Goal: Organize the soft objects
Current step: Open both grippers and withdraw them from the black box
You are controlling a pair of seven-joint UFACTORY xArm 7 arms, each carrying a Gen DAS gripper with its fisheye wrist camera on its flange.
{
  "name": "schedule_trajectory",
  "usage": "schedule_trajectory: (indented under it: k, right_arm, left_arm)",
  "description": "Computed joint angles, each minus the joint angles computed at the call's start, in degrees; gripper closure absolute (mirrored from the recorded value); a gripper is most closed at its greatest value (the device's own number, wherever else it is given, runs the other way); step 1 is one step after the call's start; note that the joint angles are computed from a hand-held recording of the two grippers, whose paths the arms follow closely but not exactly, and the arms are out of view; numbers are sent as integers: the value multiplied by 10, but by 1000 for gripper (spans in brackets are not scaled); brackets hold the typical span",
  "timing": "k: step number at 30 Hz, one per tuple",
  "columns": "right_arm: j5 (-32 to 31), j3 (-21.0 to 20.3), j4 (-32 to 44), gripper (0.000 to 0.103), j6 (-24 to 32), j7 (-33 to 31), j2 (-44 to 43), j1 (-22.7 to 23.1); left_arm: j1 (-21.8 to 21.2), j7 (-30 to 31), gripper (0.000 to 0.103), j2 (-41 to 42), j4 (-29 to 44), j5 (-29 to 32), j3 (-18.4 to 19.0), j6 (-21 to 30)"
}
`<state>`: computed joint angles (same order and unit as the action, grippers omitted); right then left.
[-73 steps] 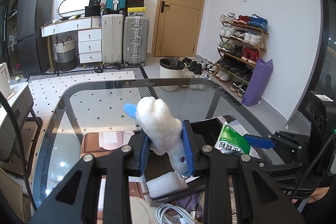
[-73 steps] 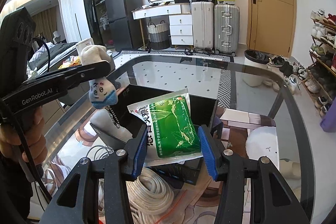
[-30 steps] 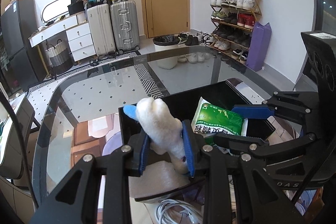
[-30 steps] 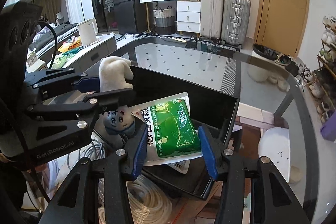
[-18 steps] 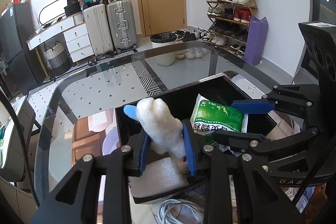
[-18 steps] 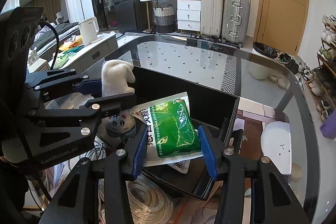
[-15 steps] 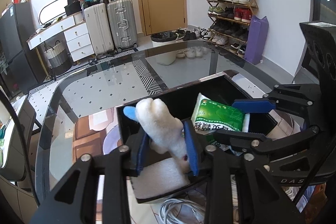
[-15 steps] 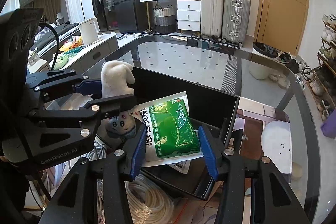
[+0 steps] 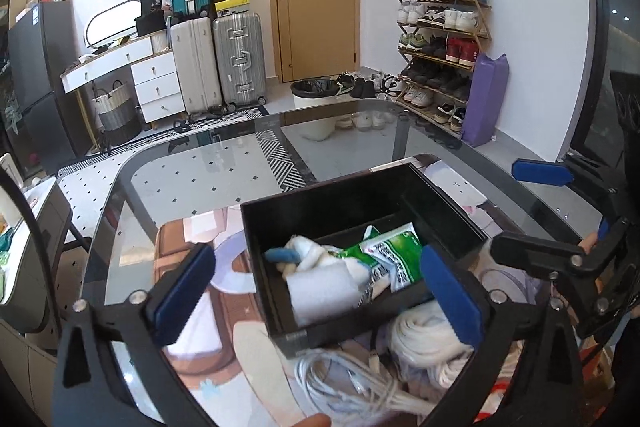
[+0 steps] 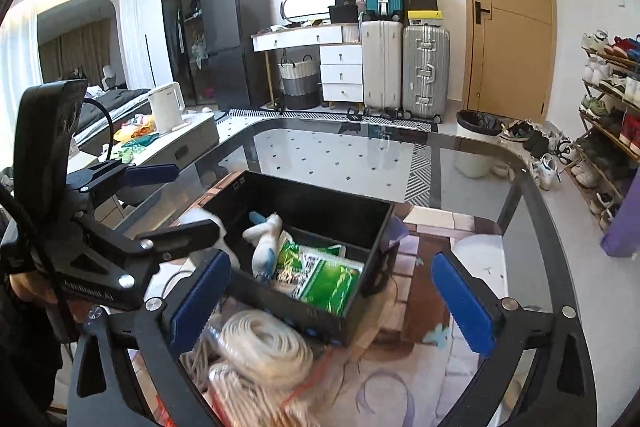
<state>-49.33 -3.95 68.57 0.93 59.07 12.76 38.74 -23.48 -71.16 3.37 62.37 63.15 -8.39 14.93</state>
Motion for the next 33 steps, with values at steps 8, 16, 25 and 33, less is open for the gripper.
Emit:
schedule_trajectory:
  k: [8,16,25,33]
  right_arm:
    - [-50,28,-75,1,5,50,-62,-22]
    - [-51,86,-124,1,-6,65,-87,-77]
    - [110,135,-158,1,-16,-113,-84,-99]
    - [269,162,-172,1,-10,-269,-73,-102]
  left_arm:
    - [12,-74,0,-58,-58,36,-26,1]
    - [37,-139,0,-92,-107,51,-55,9]
    - [49,-221,0,-101,-144,101,-71,12]
    - [35,-276,0,-93,-145,159,-71,28]
